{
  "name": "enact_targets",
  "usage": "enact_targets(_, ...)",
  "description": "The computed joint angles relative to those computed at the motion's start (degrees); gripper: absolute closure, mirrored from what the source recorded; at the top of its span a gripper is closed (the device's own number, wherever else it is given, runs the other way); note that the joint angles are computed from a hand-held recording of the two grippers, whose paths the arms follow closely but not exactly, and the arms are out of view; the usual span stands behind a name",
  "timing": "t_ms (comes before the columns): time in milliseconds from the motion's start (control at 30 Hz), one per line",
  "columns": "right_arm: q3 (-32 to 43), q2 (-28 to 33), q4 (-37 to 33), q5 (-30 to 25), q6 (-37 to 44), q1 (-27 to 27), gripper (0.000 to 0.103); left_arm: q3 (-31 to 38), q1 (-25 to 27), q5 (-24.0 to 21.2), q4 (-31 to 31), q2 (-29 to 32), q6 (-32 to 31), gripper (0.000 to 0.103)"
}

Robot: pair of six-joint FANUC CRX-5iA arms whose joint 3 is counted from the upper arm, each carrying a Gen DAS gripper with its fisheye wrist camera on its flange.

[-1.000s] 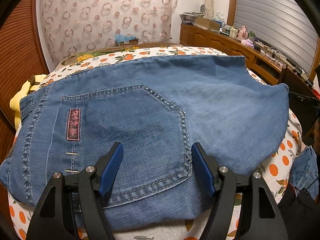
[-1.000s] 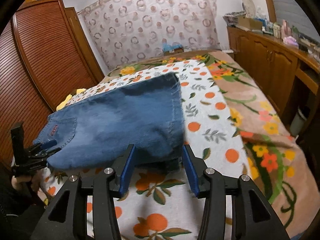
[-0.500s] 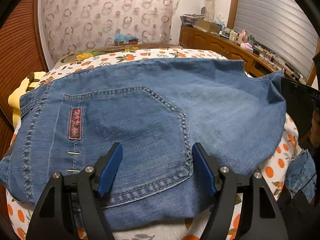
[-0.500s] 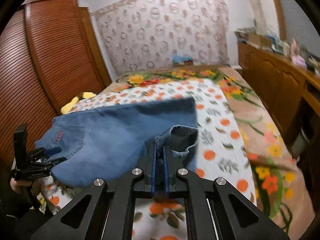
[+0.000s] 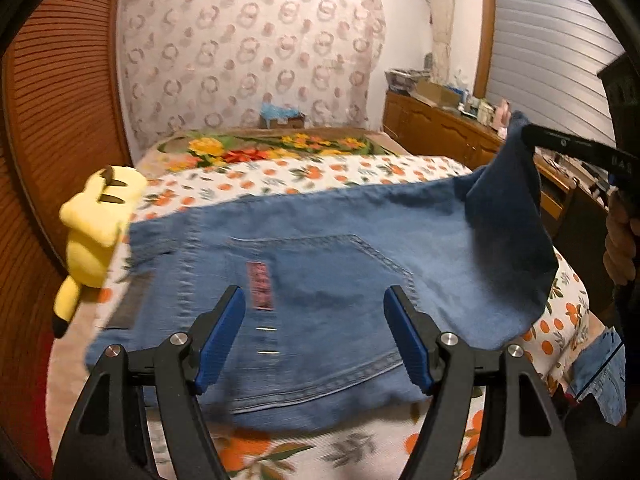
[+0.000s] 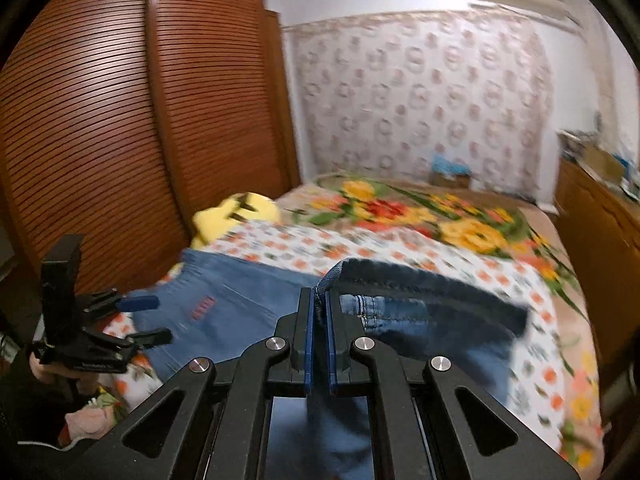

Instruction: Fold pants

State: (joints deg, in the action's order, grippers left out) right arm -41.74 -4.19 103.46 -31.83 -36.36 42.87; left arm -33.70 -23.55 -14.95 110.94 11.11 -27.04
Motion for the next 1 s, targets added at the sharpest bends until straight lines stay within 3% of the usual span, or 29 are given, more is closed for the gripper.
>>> enact_targets(267, 11.8, 8.3, 14.4, 13.5, -0.8, -6.4, 0.098, -0.3, 2.6, 1.4, 5.0, -0.8, -2.8, 0.030)
enact_targets(433, 15.9, 12.3, 14.8, 19.8, 0.4, -8.8, 0.096, -0.3, 4.5, 1.0, 1.9, -0.2, -0.2, 0.030)
enact_targets(533, 16.1, 13.3, 2.0, 18.3, 11.5, -7.0, 0.081, -0.4, 4.8, 0.3, 1.4, 0.1, 0.3, 0.030)
enact_targets(633, 16.2, 13.1, 2.7, 20.3, 9.8, -9.0, 0.068, -0.5, 4.9, -0.4, 0.2, 0.4, 1.2, 0.030)
enact_targets(800, 13.6, 11.8, -0.4, 16.4, 11.2, -8.1, 0.056, 0.1, 4.9, -1.5, -3.9, 1.5, 3.8, 0.030)
enact_targets(1000, 15.0, 14.2, -19.3, 8.6, 23.5, -1.9, 0.049, 2.9, 6.2, -2.9, -12.2, 4.7, 9.1, 0.030)
